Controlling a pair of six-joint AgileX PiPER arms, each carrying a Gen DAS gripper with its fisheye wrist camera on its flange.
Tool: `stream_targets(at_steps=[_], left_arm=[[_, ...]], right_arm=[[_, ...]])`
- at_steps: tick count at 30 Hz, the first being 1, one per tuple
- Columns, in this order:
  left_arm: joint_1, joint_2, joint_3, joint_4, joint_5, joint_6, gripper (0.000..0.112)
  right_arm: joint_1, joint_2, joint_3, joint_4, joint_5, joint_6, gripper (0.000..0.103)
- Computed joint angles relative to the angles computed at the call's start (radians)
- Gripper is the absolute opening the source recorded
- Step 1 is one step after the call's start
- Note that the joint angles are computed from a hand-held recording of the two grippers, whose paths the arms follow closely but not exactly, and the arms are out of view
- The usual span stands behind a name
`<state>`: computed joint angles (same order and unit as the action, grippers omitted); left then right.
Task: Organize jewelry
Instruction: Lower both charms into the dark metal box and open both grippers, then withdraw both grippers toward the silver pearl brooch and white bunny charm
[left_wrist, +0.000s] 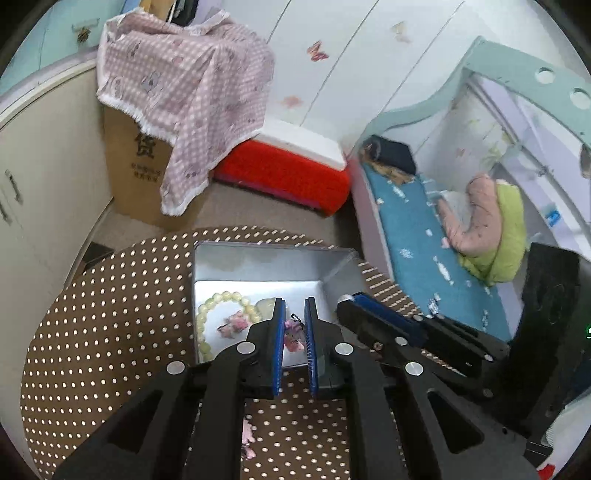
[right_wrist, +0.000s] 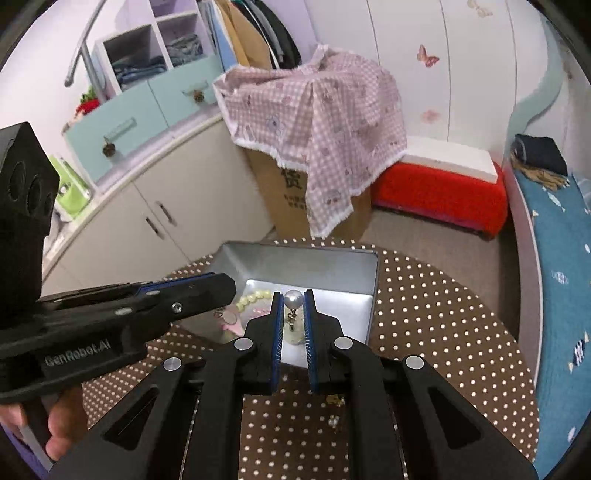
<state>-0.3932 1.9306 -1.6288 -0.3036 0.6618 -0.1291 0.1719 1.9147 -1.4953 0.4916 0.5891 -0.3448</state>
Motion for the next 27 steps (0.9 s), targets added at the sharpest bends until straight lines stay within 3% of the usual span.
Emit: stream_targets(at_steps=[10,11,13,16,18,19,20,27], left_arm=[[0.031,0.02,0.031,-0.126,-0.008,0.095,0.012],[0.035,0.02,0.031,-0.145,-0.005,0.107,0.015],[0.04,0.002,0.055,-0.168,-0.021,0.115,0.033],[0.044,-0.042,0.103,-0.167,-0.061,0.104,0.045],[0.056,-0.085,0.146,-0.217,-0.078,0.15,0.052],[0.062,-0.129,0.19,-0.227,-0.107,0.164,0.057],[0.061,-0.159,0.215,-0.197,-0.124,0.143,0.058],[0.085,-0.384,0.423,-0.057,-0.222,0.062,0.06]], right_arm=[[-0.001,0.028,0.016,0.043,-0.016,-0.028,0.014],[-0.002,0.027,0.019,0.043,-0.016,-0.026,0.014],[-0.002,0.02,0.027,0.046,-0.018,-0.023,0.014],[-0.005,-0.013,0.055,0.034,-0.03,-0.009,0.015],[-0.01,-0.048,0.082,0.035,-0.044,-0.01,0.025],[-0.014,-0.077,0.106,0.043,-0.058,-0.02,0.043],[-0.016,-0.107,0.134,0.049,-0.08,-0.025,0.052],[-0.051,-0.27,0.27,0.157,-0.113,-0.128,0.052]])
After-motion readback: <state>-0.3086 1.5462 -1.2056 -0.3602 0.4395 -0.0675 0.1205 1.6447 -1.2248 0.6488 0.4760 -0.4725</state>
